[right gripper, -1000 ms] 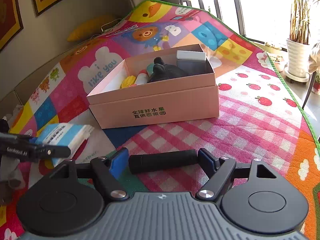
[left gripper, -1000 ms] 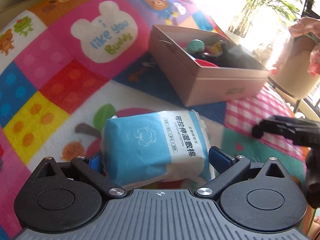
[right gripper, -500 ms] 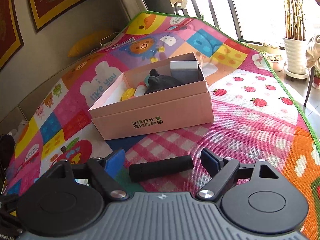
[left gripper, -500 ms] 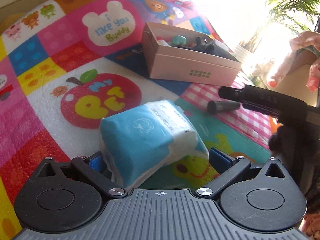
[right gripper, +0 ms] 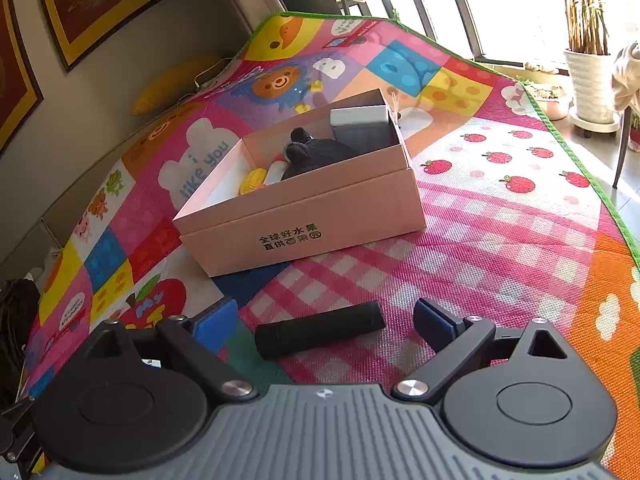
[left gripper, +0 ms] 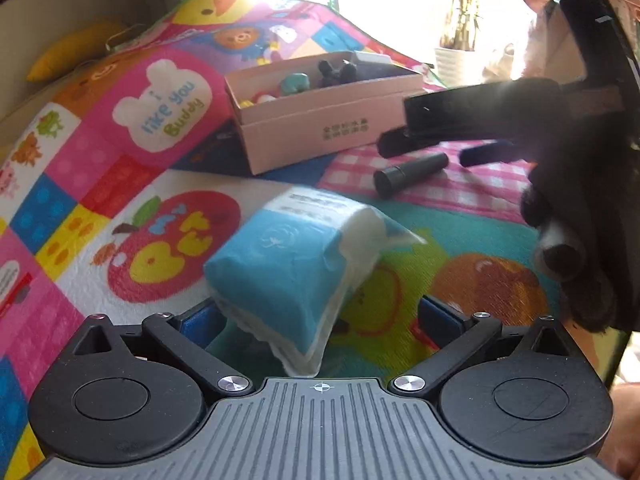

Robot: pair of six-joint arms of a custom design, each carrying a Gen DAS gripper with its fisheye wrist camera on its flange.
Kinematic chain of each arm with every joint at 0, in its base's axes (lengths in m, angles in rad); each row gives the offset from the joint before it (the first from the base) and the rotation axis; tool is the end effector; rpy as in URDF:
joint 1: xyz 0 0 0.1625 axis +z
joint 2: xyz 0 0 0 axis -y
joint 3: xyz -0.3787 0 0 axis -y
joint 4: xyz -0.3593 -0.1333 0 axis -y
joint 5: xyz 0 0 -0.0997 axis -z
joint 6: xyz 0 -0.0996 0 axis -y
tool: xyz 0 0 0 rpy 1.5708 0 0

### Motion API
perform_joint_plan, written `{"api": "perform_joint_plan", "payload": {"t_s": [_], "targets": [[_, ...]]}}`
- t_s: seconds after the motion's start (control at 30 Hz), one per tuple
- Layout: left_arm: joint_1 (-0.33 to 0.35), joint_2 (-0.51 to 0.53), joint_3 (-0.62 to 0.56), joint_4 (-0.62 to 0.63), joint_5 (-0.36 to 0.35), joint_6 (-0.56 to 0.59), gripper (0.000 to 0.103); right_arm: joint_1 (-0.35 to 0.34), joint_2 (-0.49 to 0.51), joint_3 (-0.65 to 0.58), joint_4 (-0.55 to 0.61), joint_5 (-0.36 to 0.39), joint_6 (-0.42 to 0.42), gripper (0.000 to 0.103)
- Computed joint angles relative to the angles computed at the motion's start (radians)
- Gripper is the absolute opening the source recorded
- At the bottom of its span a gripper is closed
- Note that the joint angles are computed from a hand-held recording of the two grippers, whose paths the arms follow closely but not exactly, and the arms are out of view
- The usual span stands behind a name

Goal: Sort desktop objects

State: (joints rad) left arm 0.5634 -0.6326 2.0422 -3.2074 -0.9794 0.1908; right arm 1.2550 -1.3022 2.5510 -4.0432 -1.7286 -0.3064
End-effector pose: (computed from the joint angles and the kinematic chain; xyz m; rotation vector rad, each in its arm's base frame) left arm -0.3040 -0.4154 -0.0264 1.4049 2.2192 -0.5921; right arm 0.0060 -0.3603 0.2471 -0.1346 -2.2367 1.4402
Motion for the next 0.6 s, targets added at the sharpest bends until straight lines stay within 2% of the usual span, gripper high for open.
{"api": "perform_joint_plan", "payload": {"t_s": [0.1, 0.17, 0.27, 0.43, 0.6], "targets": [[0.010, 0.057, -0.074, -0.007, 0.076, -0.052, 0.103, 0.001, 0.004, 0.001, -0.011, -0.005, 0.002, 0.096], [0.023, 0.076, -0.105, 0.015, 0.092, -0.117, 0.103, 0.003, 0.005, 0.000, -0.012, -0.009, 0.006, 0.098], [0.036, 0.074, -0.100, 0.006, 0.067, -0.191, 0.103, -0.006, -0.004, 0.005, -0.005, 0.003, 0.015, 0.098], [0.042, 0.050, -0.070, -0.002, 0.031, -0.169, 0.103, -0.016, -0.022, 0.008, 0.023, 0.025, 0.022, 0.103], [0.045, 0.034, -0.037, -0.041, -0.008, -0.131, 0.103, -0.008, -0.020, 0.003, 0.030, 0.013, 0.020, 0.103]]}}
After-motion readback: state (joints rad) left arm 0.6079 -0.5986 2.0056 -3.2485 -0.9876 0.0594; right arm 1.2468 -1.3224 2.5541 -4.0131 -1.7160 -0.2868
